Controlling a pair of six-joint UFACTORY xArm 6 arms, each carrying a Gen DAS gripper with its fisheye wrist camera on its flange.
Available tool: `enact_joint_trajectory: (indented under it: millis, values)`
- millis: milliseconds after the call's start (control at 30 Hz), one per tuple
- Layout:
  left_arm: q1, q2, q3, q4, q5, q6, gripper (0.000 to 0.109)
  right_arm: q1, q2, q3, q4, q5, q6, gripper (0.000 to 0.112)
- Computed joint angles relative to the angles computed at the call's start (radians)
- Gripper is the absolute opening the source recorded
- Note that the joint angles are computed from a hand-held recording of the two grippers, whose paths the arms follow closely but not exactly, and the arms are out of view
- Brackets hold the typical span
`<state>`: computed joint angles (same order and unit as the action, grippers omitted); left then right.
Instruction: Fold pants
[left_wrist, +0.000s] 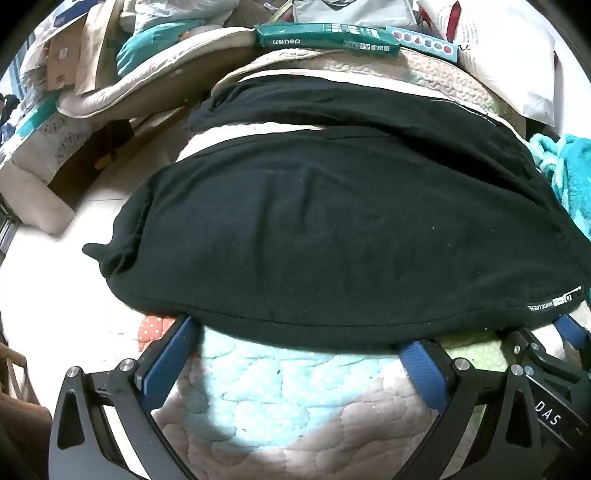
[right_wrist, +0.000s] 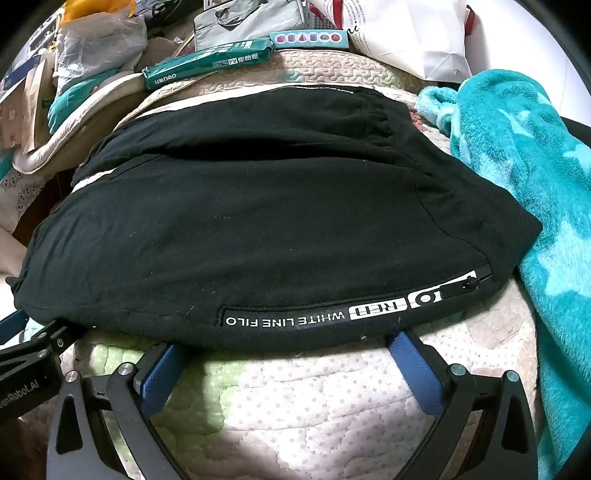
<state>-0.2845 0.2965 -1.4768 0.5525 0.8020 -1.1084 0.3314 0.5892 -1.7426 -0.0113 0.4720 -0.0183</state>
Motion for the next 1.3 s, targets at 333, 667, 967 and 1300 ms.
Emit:
enact_joint_trajectory:
  millis: [333, 667, 967, 1300]
  values:
    - [-0.001, -0.001, 0.005, 0.017, -0.010, -0.015, 0.103, 0.000, 0.000, 0.000, -0.006, 0.000, 0.003, 0.103]
    - [0.006, -0.002, 0.010, -0.010, -0.019, 0.014, 0.103, 0.000, 0.000, 0.000, -0.008, 0.000, 0.004, 0.103]
    - [0.005, -0.002, 0.008, -0.010, -0.019, 0.023, 0.103, 0.000, 0.000, 0.000, -0.007, 0.000, 0.004, 0.103]
    - [0.000, -0.011, 0.016, -0.003, -0.025, 0.018, 0.103, 0.000, 0.000, 0.001, -0.006, 0.000, 0.004, 0.103]
